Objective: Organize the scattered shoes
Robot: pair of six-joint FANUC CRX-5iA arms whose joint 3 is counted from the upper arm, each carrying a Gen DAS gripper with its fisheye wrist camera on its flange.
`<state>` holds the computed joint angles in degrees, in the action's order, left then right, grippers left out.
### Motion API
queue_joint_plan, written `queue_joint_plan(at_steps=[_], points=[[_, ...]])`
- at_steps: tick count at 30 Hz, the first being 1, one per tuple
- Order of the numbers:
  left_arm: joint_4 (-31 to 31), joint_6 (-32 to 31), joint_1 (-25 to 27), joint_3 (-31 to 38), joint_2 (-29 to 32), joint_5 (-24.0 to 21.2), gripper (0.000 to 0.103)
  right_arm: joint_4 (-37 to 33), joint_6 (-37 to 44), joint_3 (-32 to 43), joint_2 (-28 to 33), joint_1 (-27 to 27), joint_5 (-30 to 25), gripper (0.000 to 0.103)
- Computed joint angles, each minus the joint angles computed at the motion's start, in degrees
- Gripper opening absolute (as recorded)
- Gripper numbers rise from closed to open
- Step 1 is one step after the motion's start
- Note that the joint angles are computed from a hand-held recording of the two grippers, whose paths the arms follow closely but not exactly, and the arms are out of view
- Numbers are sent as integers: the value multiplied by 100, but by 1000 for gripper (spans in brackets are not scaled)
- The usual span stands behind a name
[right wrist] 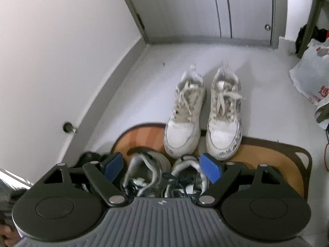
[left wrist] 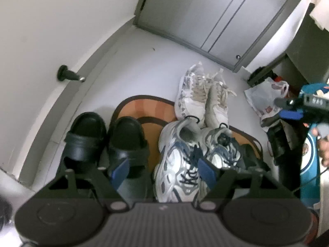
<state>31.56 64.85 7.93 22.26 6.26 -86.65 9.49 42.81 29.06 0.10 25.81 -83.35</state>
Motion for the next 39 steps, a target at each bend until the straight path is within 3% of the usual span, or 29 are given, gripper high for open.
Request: queue_joint_plan(at_steps=[4, 8, 13, 15, 18, 21, 26, 33, 39], points=[[343, -1, 244, -191, -249, 0, 80, 341, -240, 673, 249, 257, -725, 87], [692, 61, 375, -219, -452, 5, 93, 627, -590, 1287, 455, 615, -1447, 89], [654, 322, 172, 69, -448, -38, 93, 1540, -324, 1415, 461, 1458, -1815, 98], [635, 493, 84, 318, -362, -291, 93, 1714, -459, 1364, 406, 1676, -1829, 101], [535, 804, 42, 624, -252, -697, 96, 1479, -269, 1811, 646, 1763, -2374, 103], [400, 1054, 39, 515, -347, -697, 100, 1383, -387, 1959, 723, 1814, -2498, 103], [-305, 1655, -173, 793, -190, -1096, 100, 1031, -511, 2503, 1129, 1693, -3207, 103], [-796, 2141, -398, 1706, 99, -1707, 100, 709, -984, 2389, 997, 1640, -3249, 103], [-1359, 2449, -802, 2470, 247, -1787, 100, 409, -1501, 2630, 1108, 1554, -3610, 103]])
